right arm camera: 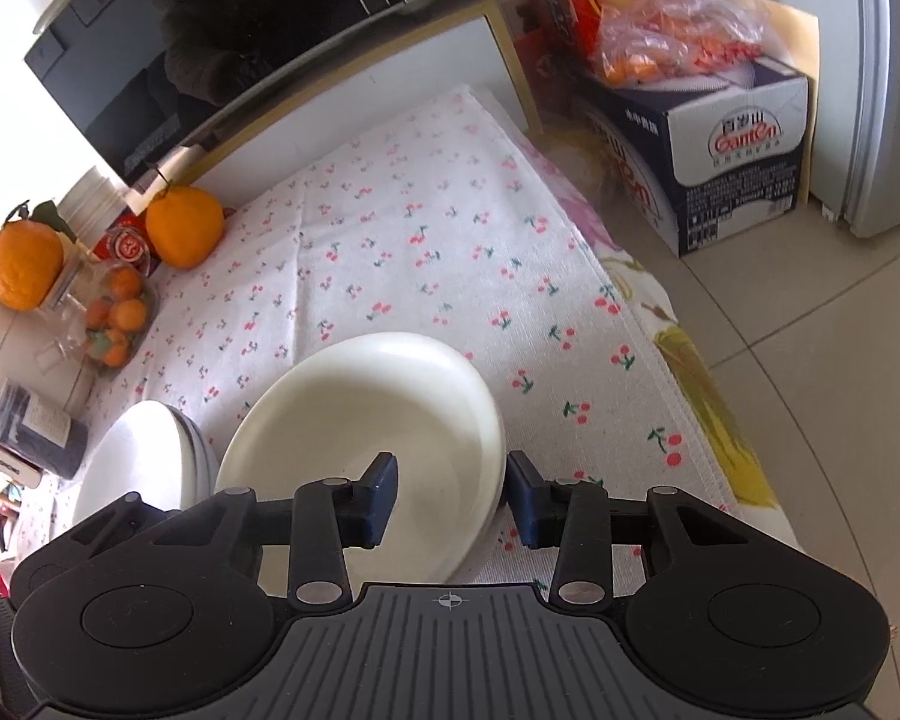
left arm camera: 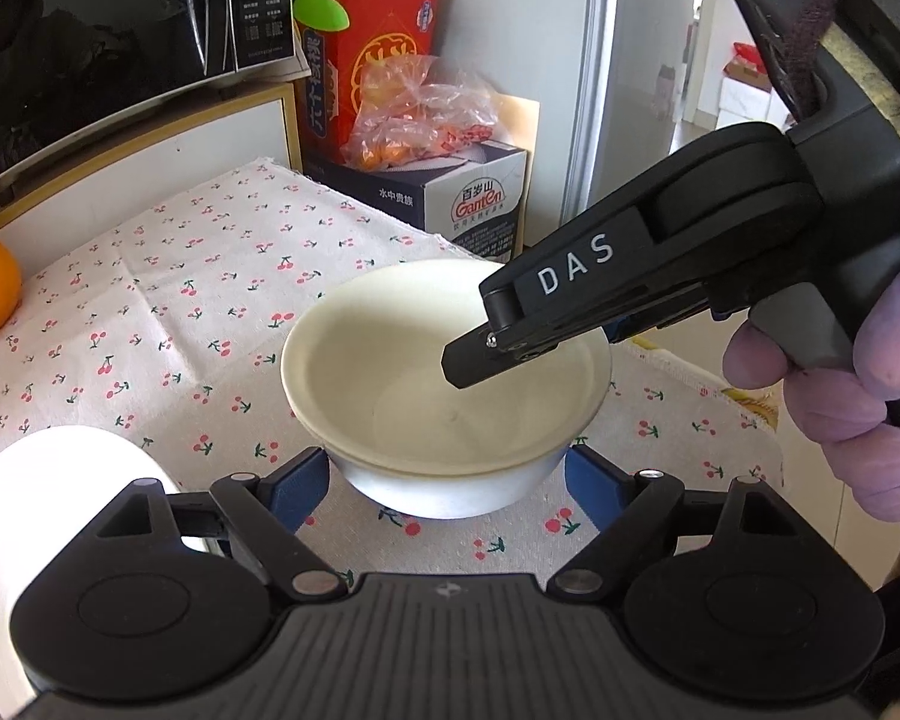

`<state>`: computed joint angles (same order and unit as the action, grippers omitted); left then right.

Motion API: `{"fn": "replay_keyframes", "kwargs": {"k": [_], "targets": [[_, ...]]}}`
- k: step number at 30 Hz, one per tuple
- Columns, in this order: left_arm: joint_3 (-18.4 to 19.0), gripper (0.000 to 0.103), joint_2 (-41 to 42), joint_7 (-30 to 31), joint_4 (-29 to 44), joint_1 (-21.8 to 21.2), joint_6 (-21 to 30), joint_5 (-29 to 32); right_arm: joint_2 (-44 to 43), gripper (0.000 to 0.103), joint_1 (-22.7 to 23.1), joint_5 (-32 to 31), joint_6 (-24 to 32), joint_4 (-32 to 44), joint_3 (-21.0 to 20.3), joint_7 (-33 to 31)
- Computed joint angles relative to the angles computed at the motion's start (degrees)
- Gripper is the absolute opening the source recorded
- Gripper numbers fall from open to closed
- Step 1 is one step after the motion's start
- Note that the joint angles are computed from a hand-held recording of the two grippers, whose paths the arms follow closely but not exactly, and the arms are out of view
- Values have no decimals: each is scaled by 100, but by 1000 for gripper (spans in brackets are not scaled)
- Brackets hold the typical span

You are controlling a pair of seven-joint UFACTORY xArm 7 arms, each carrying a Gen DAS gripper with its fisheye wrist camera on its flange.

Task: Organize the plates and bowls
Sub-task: 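Lift the nested bowls with the right gripper and lower them onto the plate stack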

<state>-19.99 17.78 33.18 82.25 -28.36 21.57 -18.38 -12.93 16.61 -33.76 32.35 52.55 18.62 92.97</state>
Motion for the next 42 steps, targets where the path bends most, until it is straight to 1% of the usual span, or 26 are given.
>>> {"fn": "replay_keyframes", "kwargs": {"k": [10, 15, 19, 27, 33, 42], "targets": [[-26, 84, -78, 20, 7, 91, -64, -238, 29, 38, -42, -328, 72, 264, 75, 87], [2, 83, -144, -46, -16, 120, -124, -295, 149, 38, -5, -500, 101, 490, 76, 190], [-18, 82, -307, 28, -164, 223, -156, -494, 291, 38, 60, -662, 108, 707, 52, 261], [59, 81, -546, 81, -334, 318, -182, -750, 673, 38, 319, -913, 106, 1177, -81, 331], [100, 80, -708, 326, -443, 449, -135, -1133, 969, 38, 571, -1069, 102, 1545, -210, 339], [275, 79, -951, 593, -651, 554, -61, -1472, 1511, 38, 1015, -1173, 156, 2183, -444, 229]]}}
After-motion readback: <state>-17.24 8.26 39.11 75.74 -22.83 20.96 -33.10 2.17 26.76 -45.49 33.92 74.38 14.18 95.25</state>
